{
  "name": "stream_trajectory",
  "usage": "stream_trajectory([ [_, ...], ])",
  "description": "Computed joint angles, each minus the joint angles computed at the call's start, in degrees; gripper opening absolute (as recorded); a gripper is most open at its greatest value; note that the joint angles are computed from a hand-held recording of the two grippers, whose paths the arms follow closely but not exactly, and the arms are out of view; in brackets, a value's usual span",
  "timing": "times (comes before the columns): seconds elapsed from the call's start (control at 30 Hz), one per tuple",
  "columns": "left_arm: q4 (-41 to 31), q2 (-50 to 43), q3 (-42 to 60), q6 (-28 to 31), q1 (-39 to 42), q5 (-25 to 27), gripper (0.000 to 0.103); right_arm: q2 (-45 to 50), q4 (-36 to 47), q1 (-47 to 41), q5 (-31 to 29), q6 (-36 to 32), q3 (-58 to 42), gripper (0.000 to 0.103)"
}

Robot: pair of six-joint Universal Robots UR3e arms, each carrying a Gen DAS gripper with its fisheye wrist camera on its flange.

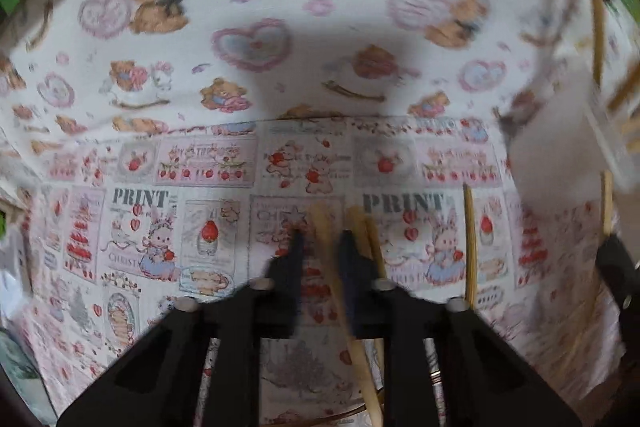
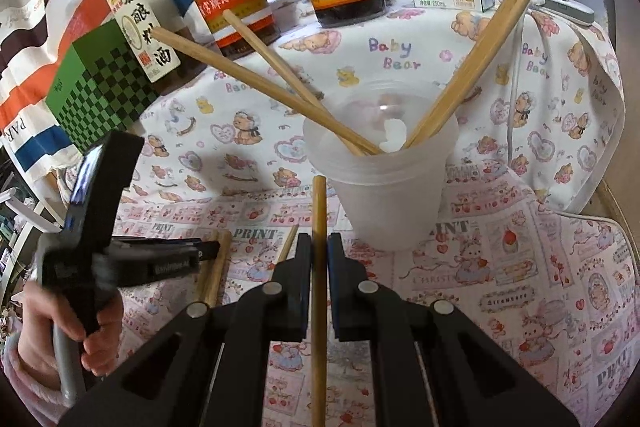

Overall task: Organize utensils
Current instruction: 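Grasp a chopstick beside the cup with the left gripper while the right gripper lifts its chopstick, then carry both chopsticks upright over the clear cup with both grippers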

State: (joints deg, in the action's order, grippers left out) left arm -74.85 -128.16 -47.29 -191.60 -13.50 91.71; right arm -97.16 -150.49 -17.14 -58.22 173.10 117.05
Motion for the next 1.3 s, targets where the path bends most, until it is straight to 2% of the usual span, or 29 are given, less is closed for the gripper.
stream_trajectory([
  [0.07, 0.6, 1.9, -2.0, 1.1, 1.1, -3.0, 0.006, -1.4, -1.1, -1.2, 1.4, 0.8, 1.3, 0.007],
  [0.17, 7.6, 8.9, -9.3, 4.6, -1.6, 1.2, 0.006, -4.8, -1.6, -4.3, 6.4, -0.4, 3.4, 0.007],
  [0.27, 10.9, 17.3, -14.7, 6.1, -2.6, -0.6, 0.006, -8.6, 1.2, -7.7, 12.6, -3.1, 4.5, 0.007],
  [0.33, 12.4, 20.3, -14.3, 7.4, -3.6, 1.0, 0.006, -11.8, 3.5, -9.8, 16.6, -5.6, 5.5, 0.007],
  [0.43, 16.3, 27.2, -17.4, 9.3, -4.5, 1.5, 0.006, -16.5, 3.4, -12.0, 19.9, -7.3, 7.3, 0.007],
  [0.5, 16.8, 32.0, -19.1, 10.4, -3.2, -0.6, 0.006, -19.7, 5.0, -13.9, 22.7, -8.3, 8.0, 0.007],
  [0.6, 17.3, 35.3, -18.8, 11.3, -1.9, -2.9, 0.006, -23.1, 8.3, -15.9, 24.6, -8.2, 6.5, 0.007],
  [0.73, 19.6, 38.5, -19.7, 11.2, -2.7, -3.1, 0.006, -27.0, 12.9, -19.7, 27.7, -9.5, 4.5, 0.007],
  [0.87, 22.4, 39.3, -20.9, 10.8, -1.9, -5.3, 0.006, -28.9, 13.4, -24.1, 31.1, -8.5, 0.6, 0.007],
  [0.93, 23.1, 38.6, -20.5, 10.2, -2.0, -6.8, 0.006, -28.1, 10.4, -25.8, 32.5, -6.0, -1.6, 0.007],
  [1.0, 24.3, 37.5, -19.7, 9.5, -1.9, -8.2, 0.006, -25.3, 4.3, -25.0, 31.0, -1.6, -3.7, 0.007],
  [1.1, 27.7, 34.8, -17.8, 9.0, -2.9, -8.7, 0.006, -19.9, -8.7, -21.8, 24.5, 6.5, -6.3, 0.007],
  [1.3, 31.2, 27.8, -10.5, 8.5, -4.5, -12.6, 0.006, -11.4, -22.2, -15.7, 13.4, 12.6, -7.8, 0.007],
])
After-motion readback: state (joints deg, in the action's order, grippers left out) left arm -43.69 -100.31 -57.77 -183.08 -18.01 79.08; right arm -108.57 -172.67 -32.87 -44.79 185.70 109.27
